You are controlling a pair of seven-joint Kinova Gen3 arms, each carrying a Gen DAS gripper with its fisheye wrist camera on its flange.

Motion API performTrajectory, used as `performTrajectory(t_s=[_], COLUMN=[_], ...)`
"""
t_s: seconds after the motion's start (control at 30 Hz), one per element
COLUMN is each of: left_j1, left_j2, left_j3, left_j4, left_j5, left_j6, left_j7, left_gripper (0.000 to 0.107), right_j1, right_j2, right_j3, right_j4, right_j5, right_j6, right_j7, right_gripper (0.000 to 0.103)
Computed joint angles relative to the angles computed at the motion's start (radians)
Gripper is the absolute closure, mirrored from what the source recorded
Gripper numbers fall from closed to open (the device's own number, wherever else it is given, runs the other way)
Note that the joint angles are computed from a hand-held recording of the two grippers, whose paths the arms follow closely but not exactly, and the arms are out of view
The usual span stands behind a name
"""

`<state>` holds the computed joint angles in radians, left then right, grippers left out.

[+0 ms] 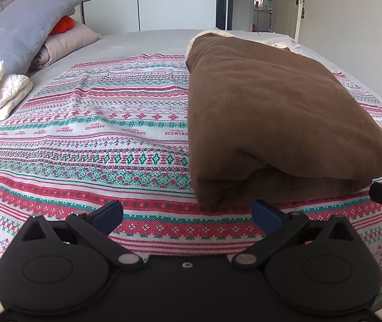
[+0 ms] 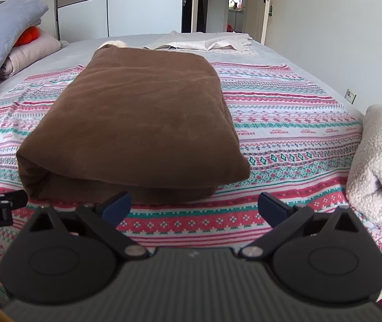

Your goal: Fold large clothes

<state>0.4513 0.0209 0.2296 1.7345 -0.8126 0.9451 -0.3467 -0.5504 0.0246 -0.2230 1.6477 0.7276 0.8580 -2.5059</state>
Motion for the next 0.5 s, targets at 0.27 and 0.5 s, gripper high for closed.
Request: performTrajectory(t_s=[0.27,0.5], left_j1=[0.000,0.000], left_j2=[0.001,0.001], left_j3=[0.000,0.000], left_j4=[-0.002,-0.002], left_j5=[0.002,0.004], left_j6=[-0.001,-0.001], left_j7=[-0.003,-0.004], left_gripper=[0.004,0.004], right_j1=[0.006,0.007], right_j2=[-0.001,-0.001], right_j3=[0.002,0.002], right_j4=[0.000,0.000], right_j5=[-0.012,-0.014], right_j6=[-0.003,-0.003], right_j7=[0.009,0.012], right_gripper=[0.000,0.000])
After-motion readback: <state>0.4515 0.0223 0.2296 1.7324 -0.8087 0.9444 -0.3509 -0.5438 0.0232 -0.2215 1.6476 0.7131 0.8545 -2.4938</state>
